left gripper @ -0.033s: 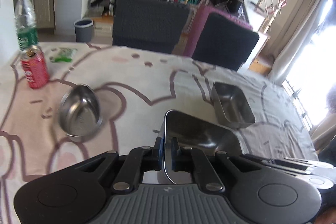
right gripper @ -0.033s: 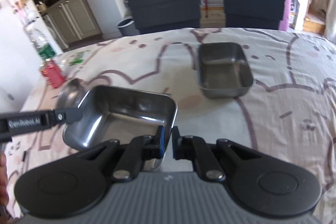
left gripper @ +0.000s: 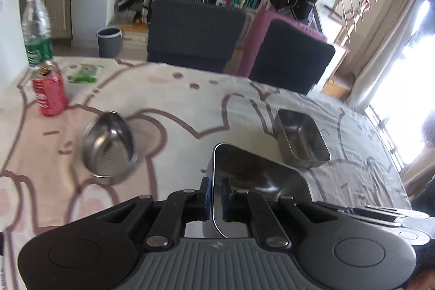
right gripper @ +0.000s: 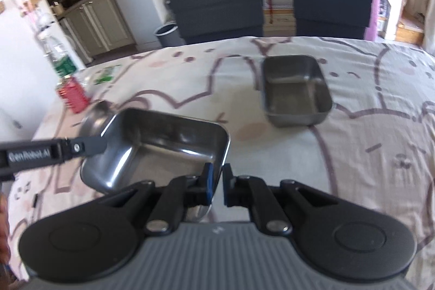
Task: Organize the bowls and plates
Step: 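Lift the steel square tray and carry it toward the stacked bowls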
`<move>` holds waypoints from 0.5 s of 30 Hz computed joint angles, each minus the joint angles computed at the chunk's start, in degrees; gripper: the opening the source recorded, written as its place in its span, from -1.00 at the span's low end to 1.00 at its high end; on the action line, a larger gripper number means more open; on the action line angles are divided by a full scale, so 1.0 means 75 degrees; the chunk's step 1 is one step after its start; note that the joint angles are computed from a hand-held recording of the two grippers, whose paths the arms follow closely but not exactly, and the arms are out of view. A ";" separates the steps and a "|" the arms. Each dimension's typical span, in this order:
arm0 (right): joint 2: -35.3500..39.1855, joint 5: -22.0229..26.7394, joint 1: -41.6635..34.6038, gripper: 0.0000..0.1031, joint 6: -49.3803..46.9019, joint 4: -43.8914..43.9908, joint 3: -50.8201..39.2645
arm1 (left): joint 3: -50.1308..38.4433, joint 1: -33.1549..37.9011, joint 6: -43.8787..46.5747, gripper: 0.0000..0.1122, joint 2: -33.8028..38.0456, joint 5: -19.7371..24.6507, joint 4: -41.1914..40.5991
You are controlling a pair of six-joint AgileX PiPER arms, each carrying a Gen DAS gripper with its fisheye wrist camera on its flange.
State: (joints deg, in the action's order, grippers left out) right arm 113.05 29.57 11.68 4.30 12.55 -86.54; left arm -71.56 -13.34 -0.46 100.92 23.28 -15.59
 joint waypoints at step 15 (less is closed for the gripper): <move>0.0126 0.0623 0.1427 -0.82 -0.0418 0.0781 -0.0137 | 0.1803 0.1292 0.0432 -0.86 -0.1001 0.0374 0.0946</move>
